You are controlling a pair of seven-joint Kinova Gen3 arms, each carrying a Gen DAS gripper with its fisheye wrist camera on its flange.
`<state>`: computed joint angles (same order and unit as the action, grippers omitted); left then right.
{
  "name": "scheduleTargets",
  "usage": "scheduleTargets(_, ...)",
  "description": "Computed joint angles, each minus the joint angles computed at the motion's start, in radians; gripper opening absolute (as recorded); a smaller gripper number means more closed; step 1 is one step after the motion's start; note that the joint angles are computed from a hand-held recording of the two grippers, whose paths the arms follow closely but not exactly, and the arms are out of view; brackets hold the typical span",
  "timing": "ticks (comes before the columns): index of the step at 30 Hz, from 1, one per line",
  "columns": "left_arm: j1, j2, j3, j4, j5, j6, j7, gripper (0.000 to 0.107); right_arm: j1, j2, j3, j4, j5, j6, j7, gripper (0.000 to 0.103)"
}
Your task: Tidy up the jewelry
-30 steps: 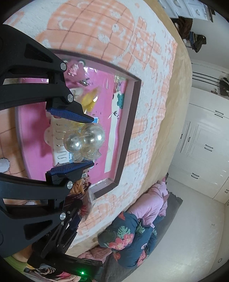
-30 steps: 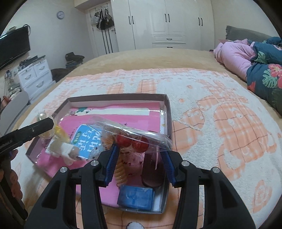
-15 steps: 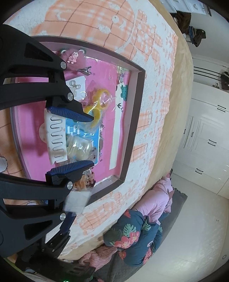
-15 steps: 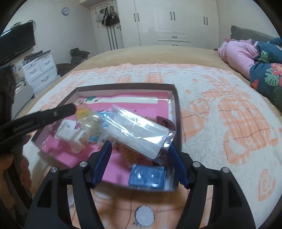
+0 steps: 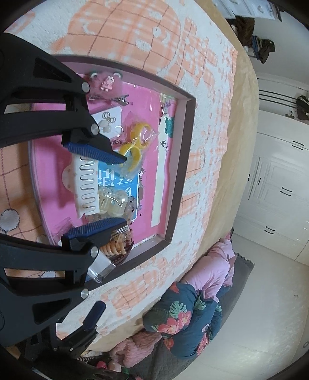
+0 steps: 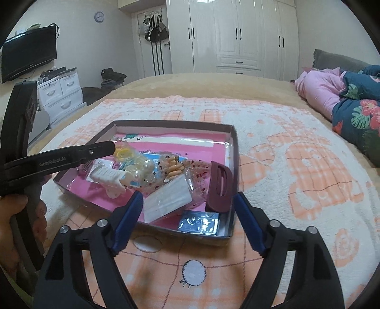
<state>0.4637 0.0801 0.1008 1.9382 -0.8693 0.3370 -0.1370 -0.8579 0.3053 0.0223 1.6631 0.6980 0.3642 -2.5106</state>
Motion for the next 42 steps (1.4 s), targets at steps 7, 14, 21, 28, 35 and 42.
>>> scheduleTargets(7, 0.005, -0.037, 0.039, 0.009, -0.048, 0.069, 0.059, 0.056, -0.049, -0.045, 0.034, 0.05, 0.132, 0.005, -0.14, 0.087)
scheduleTargets(14, 0.003, -0.086, 0.12, 0.022, -0.102, 0.179, 0.137, 0.072, -0.054, -0.105, 0.004, 0.109, 0.296, 0.02, -0.31, 0.094)
scheduleTargets(21, 0.008, -0.144, 0.223, 0.042, -0.154, 0.318, 0.229, 0.09, -0.023, -0.16, -0.073, 0.153, 0.389, 0.06, -0.404, 0.096)
scheduleTargets(28, 0.042, -0.184, 0.325, 0.06, -0.19, 0.473, 0.316, 0.092, 0.014, -0.207, -0.165, 0.201, 0.479, 0.097, -0.495, 0.097)
scheduleTargets(35, 0.117, -0.171, 0.397, 0.058, -0.236, 0.648, 0.386, 0.092, 0.063, -0.248, -0.265, 0.245, 0.539, 0.133, -0.559, 0.097)
scheduleTargets(42, 0.226, -0.148, 0.41, 0.057, -0.28, 0.779, 0.453, 0.092, 0.081, -0.274, -0.33, 0.281, 0.607, 0.169, -0.632, 0.097)
